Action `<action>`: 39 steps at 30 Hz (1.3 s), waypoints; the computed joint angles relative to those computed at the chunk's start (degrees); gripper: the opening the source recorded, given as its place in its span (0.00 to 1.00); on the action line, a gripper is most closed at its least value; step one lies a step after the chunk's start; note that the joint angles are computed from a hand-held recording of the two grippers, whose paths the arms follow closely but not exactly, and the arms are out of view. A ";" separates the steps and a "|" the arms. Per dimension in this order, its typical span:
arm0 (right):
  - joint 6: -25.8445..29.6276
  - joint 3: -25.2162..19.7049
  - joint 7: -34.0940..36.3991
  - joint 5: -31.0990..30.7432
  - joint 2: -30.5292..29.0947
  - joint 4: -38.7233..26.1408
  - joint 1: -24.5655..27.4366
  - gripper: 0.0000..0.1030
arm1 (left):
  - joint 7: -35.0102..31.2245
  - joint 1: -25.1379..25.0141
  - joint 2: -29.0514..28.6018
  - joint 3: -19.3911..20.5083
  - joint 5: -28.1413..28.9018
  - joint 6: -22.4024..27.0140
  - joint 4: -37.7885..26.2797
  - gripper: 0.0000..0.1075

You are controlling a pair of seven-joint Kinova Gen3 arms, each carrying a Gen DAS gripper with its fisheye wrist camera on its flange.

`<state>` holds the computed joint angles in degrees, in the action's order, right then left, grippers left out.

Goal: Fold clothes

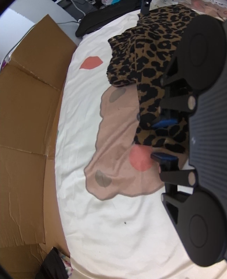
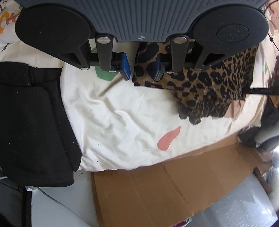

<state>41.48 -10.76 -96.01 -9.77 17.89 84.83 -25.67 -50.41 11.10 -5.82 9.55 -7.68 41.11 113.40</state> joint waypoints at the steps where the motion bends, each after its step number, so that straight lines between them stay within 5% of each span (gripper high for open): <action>1: 0.60 0.02 -0.05 0.23 0.33 -0.40 -0.23 0.34 | -0.25 0.07 0.33 0.17 -0.44 -0.08 -0.12 0.34; 7: 2.08 0.39 -0.87 3.20 2.34 -1.64 -2.57 0.38 | 2.24 1.17 1.39 1.44 -4.02 0.00 -0.50 0.35; 17: 0.67 1.06 -1.93 6.58 4.25 -1.76 -4.99 0.39 | 0.85 2.62 2.18 0.84 -4.38 -0.55 -0.92 0.21; 22: 0.22 0.59 -0.61 6.22 3.62 -1.52 -4.32 0.06 | 2.55 2.45 0.60 1.19 -4.70 -1.02 -0.17 0.09; 39: -7.86 0.31 -5.35 7.88 -6.63 2.58 -4.28 0.05 | 13.18 -1.98 -9.36 8.64 -10.77 6.28 -3.45 0.08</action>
